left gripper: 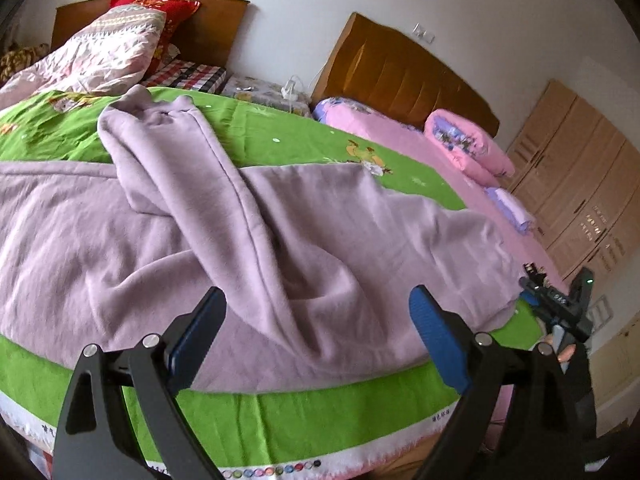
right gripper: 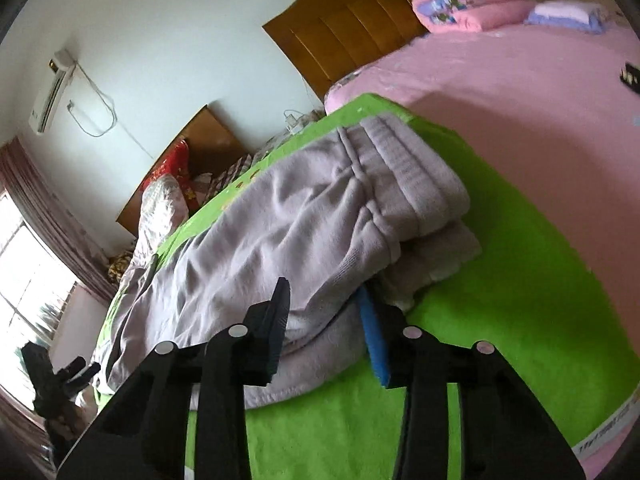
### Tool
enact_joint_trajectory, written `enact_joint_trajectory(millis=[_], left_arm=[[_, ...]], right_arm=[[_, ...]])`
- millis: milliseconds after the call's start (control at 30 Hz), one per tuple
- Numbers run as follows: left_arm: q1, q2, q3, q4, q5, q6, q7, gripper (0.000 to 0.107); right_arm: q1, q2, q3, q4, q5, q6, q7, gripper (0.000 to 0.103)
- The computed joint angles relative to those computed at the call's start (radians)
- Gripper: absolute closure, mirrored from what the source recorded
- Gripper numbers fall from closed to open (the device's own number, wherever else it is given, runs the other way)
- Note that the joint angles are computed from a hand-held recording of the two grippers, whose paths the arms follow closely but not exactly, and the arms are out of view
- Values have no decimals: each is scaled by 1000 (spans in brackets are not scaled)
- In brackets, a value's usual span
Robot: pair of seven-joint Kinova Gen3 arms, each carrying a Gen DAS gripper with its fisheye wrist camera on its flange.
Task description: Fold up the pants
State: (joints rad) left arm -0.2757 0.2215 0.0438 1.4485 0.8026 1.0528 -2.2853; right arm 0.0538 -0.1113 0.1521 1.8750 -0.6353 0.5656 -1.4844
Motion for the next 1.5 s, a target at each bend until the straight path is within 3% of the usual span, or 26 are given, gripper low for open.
enact_joint_trajectory(millis=[167, 200, 233, 300, 367, 400, 433, 467, 600, 667, 800, 900, 1033, 1100, 1267, 1400, 1500], left_arm=[[218, 60, -147, -107, -171, 1, 203, 15], [264, 80, -193, -132, -202, 14, 244, 20], [310, 101, -239, -158, -238, 31, 285, 34], [351, 126, -277, -183, -297, 38, 358, 46], [339, 117, -262, -168, -315, 7, 374, 64], [311, 111, -241, -160, -300, -1, 366, 83], [265, 105, -205, -148, -268, -8, 345, 93], [219, 97, -165, -129, -236, -24, 307, 96], [38, 18, -1, -44, -99, -148, 145, 97], [-38, -25, 48, -3, -26, -196, 75, 97], [-55, -57, -8, 34, 40, -159, 36, 97], [-32, -43, -29, 75, -14, -145, 56, 97], [11, -31, -31, 111, -93, -196, 99, 97], [-10, -34, -27, 112, -64, -189, 86, 97], [15, -82, -31, 162, -69, -267, 68, 96], [28, -50, -35, 155, -120, -256, 118, 96], [17, -72, -29, 173, -94, -271, 92, 96]], right_arm=[[7, 6, 2, 5, 13, 12, -7, 68], [8, 6, 0, 7, 15, 11, -6, 70], [9, 7, -3, 6, 21, 10, -11, 71], [10, 8, 2, 5, 12, 16, 1, 71], [10, 13, 2, -1, 28, 17, -5, 74], [18, 11, -13, 0, 53, 12, -24, 80], [18, 9, -21, 2, 73, 4, -39, 85], [16, 7, -24, 3, 83, -1, -45, 86], [3, -2, -19, -29, 94, -8, -31, 92], [-11, -20, -6, -44, 66, -16, 5, 92], [-28, -48, -4, -33, 80, -18, 3, 92], [-10, -35, -27, 2, 136, -9, -64, 93], [-29, -19, 3, 30, 112, -16, -67, 94], [-15, -33, -26, 15, 151, -17, -101, 94], [-14, -56, -49, 28, 204, -23, -148, 94], [-59, -34, 10, 57, 154, -38, -123, 94], [-28, -55, -32, 34, 185, -27, -140, 94]])
